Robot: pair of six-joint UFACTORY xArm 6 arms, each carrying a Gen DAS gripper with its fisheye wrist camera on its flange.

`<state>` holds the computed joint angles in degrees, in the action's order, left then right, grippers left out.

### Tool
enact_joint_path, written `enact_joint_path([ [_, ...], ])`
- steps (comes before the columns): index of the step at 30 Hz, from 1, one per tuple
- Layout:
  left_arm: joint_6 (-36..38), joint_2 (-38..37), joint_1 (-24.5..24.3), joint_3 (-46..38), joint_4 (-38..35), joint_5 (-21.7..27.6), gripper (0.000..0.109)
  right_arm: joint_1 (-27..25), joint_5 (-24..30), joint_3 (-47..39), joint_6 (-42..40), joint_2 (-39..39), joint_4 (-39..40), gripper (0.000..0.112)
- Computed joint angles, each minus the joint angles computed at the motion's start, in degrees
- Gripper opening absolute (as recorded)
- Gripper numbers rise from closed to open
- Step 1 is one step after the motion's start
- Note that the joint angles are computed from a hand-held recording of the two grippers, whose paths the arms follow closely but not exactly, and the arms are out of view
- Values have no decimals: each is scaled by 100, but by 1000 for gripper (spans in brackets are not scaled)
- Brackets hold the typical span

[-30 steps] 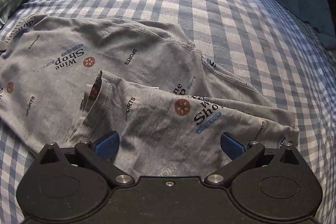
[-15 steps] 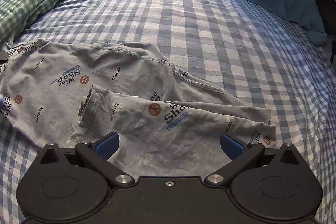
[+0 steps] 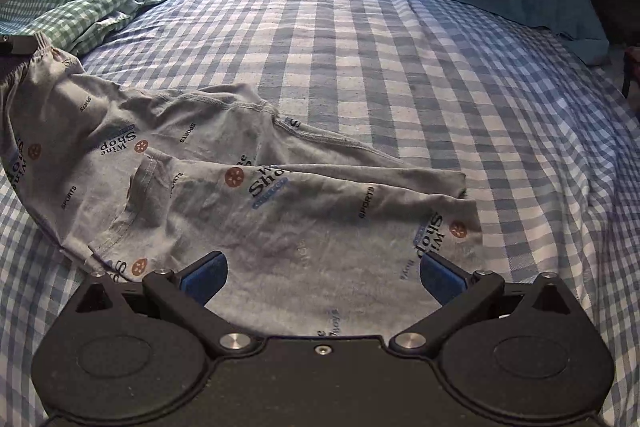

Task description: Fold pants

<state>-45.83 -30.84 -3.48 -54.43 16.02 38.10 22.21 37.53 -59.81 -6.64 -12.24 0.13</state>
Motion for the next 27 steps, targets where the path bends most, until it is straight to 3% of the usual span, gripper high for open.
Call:
enact_joint_path([
  [6, -335, 554, -1024, -801, 520, 286, 10, -601, -34, 311, -802, -346, 591, 102],
  [16, -656, 1906, -2475, -1984, 712, 502, 10, -1994, 89, 517, -2134, -575, 1370, 102],
  [21, -653, 2667, -2942, -2412, 544, 493, 10, -2624, 178, 416, -2518, -429, 1481, 102],
  [27, -558, 3404, -3162, -2642, 179, 602, 12, -3076, 284, 315, -2760, -294, 1468, 102],
])
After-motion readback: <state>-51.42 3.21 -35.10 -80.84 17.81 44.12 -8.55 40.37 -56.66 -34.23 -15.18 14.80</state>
